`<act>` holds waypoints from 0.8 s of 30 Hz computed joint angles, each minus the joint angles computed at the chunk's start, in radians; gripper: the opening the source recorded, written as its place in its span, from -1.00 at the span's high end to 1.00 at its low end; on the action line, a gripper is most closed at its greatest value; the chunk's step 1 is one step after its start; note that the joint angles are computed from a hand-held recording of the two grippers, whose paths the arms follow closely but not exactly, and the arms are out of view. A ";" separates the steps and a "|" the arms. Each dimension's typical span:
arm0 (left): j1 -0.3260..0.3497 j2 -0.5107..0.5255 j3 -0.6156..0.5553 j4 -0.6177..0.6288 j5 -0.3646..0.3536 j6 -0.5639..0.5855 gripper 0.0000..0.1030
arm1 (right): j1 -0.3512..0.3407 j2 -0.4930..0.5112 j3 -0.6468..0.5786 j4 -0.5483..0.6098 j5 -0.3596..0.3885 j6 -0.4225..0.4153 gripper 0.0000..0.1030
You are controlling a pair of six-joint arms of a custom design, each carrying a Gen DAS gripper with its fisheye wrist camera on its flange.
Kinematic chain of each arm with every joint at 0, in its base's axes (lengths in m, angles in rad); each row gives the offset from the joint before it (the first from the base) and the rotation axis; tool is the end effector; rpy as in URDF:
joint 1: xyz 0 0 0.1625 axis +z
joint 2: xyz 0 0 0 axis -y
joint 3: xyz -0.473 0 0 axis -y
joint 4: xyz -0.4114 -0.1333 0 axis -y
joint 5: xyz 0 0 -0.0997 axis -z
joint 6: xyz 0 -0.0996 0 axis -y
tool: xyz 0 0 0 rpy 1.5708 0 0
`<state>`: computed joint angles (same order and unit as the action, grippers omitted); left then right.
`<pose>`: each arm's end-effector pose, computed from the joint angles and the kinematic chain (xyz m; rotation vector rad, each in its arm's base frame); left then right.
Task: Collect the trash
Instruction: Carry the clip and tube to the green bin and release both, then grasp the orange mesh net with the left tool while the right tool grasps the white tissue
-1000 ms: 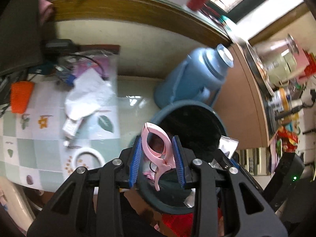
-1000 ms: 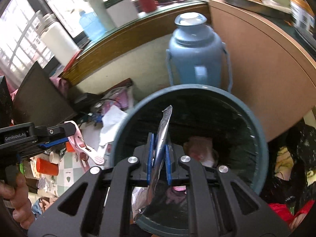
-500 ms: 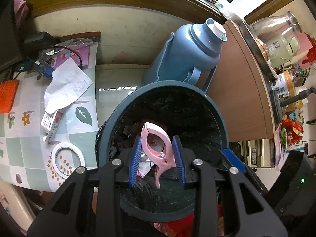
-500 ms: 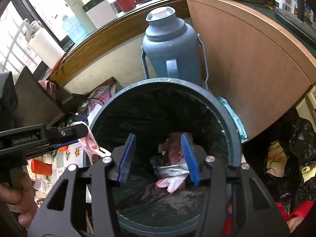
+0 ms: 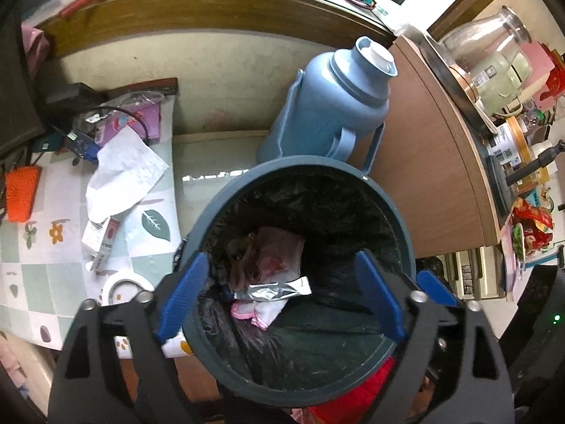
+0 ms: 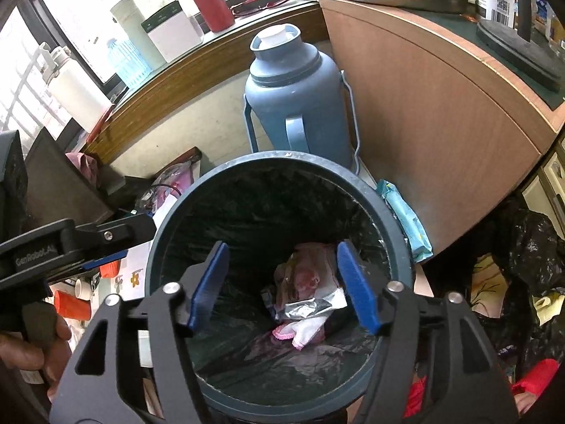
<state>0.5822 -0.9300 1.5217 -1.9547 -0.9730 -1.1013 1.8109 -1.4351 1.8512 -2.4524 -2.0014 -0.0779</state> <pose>-0.4846 -0.5457 0.2111 -0.0633 2.6119 -0.5592 0.2246 -0.5318 0.4287 0.2864 -2.6613 0.6789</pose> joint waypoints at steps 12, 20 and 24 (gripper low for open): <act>-0.002 -0.132 0.092 0.079 0.076 -0.154 -0.72 | 0.090 0.076 -0.021 -0.028 0.011 -0.037 -0.78; 0.006 -0.294 0.195 0.175 0.128 -0.321 -0.73 | 0.170 0.168 -0.050 -0.025 0.035 -0.054 -0.78; 0.017 -0.371 0.240 0.234 0.133 -0.387 -0.73 | 0.208 0.217 -0.062 -0.023 0.042 -0.045 -0.78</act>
